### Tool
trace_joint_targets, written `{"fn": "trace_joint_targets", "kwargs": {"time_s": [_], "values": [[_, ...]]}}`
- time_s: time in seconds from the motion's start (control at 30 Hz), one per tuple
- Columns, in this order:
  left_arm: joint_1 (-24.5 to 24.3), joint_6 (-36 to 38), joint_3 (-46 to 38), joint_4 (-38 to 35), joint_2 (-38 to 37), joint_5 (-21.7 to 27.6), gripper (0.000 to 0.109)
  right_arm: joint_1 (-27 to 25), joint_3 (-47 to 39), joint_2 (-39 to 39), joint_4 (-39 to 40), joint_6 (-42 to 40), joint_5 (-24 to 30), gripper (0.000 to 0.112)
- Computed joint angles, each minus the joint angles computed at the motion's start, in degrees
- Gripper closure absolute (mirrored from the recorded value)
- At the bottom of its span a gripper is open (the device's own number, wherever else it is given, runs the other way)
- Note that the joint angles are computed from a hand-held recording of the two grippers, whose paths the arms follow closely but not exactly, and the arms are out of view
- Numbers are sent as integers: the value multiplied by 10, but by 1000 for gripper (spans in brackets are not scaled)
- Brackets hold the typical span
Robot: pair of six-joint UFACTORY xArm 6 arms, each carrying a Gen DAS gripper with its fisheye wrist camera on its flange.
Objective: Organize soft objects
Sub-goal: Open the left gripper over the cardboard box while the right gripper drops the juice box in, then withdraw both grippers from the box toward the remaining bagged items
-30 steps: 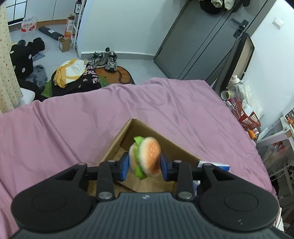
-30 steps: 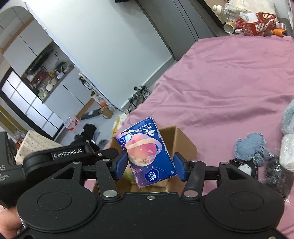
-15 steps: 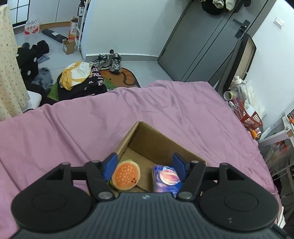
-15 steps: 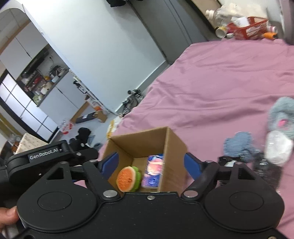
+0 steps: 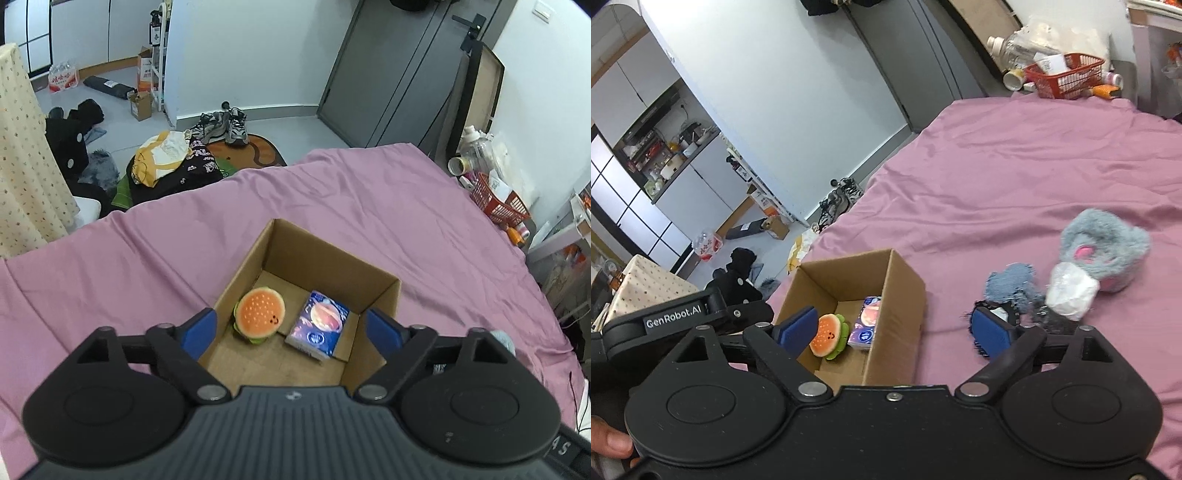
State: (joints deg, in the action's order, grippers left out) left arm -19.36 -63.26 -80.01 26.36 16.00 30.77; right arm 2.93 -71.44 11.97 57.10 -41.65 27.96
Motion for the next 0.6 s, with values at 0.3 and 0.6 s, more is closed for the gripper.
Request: {"fn": "trace_joint_targets", "kwargs": {"time_s": [0.3,0.6], "values": [[-33,-9,-11,16,-17,37,10,-37,34,-39,-22,13,11,18],[-67,-33,-19,50,-27,45,6,-87,52,-73,10,-18,39,10]]}}
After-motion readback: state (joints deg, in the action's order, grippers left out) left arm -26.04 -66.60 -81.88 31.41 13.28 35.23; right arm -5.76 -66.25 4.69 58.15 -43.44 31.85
